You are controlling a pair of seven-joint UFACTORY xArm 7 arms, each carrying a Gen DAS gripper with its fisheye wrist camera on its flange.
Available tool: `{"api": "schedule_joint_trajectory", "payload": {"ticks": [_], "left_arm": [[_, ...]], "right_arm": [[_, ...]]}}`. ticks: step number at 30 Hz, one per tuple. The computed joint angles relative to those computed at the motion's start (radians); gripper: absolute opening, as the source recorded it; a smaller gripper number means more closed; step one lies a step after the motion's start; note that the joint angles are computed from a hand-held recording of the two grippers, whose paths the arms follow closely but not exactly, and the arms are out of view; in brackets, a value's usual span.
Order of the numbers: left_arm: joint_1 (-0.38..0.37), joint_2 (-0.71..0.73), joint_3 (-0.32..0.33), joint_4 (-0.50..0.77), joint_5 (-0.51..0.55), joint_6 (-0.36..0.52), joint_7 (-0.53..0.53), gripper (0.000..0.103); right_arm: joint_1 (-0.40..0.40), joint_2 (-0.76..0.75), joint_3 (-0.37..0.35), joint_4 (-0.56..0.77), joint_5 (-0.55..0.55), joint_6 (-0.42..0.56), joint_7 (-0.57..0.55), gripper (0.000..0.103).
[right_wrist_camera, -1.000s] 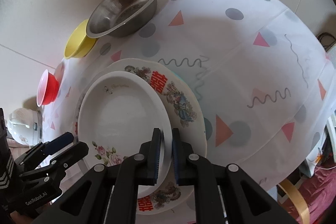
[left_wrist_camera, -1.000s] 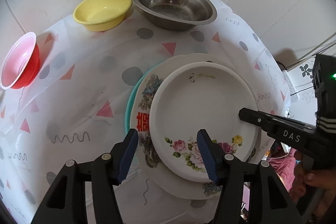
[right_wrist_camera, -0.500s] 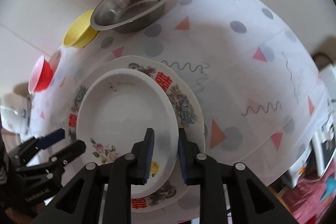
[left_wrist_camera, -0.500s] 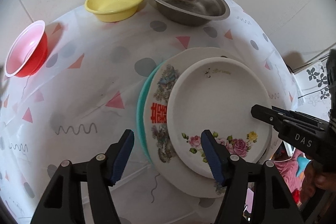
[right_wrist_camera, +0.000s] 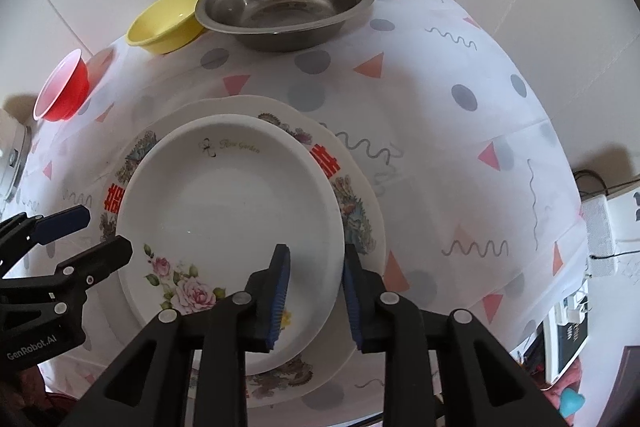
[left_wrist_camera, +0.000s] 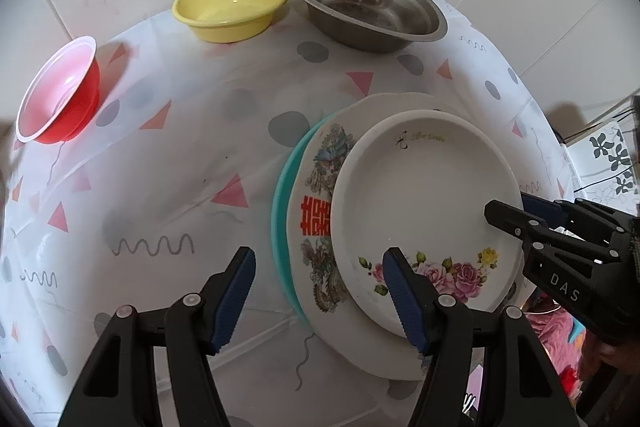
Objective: Organize plates and bowls
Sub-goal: 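Move the right tool from the plate stack toward the stainless steel bowl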
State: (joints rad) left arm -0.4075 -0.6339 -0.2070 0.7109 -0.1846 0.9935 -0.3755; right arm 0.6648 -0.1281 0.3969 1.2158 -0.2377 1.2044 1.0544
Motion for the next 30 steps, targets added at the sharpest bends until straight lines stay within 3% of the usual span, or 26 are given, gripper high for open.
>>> {"api": "schedule_joint_trajectory", "payload": {"ticks": [5,16,24,30], "left_arm": [[0.002,-0.002,0.000,-0.001,0.002,0.004,-0.005,0.067],[0.013,-0.013,0.005,-0.005,0.011,0.003,-0.008,0.067],[0.033,-0.017,0.003,-0.001,0.032,-0.012,-0.029,0.069],[0.065,-0.034,0.010,-0.009,0.056,-0.027,-0.059,0.073]], "right_arm": [[0.021,0.044,0.011,0.051,-0.055,0.072,-0.025,0.027],[0.037,0.041,-0.004,0.048,-0.046,0.069,-0.012,0.028],[0.007,-0.024,-0.006,-0.013,-0.010,-0.002,0.018,0.030],[-0.033,-0.099,0.000,-0.083,0.001,-0.131,0.077,0.031]]}}
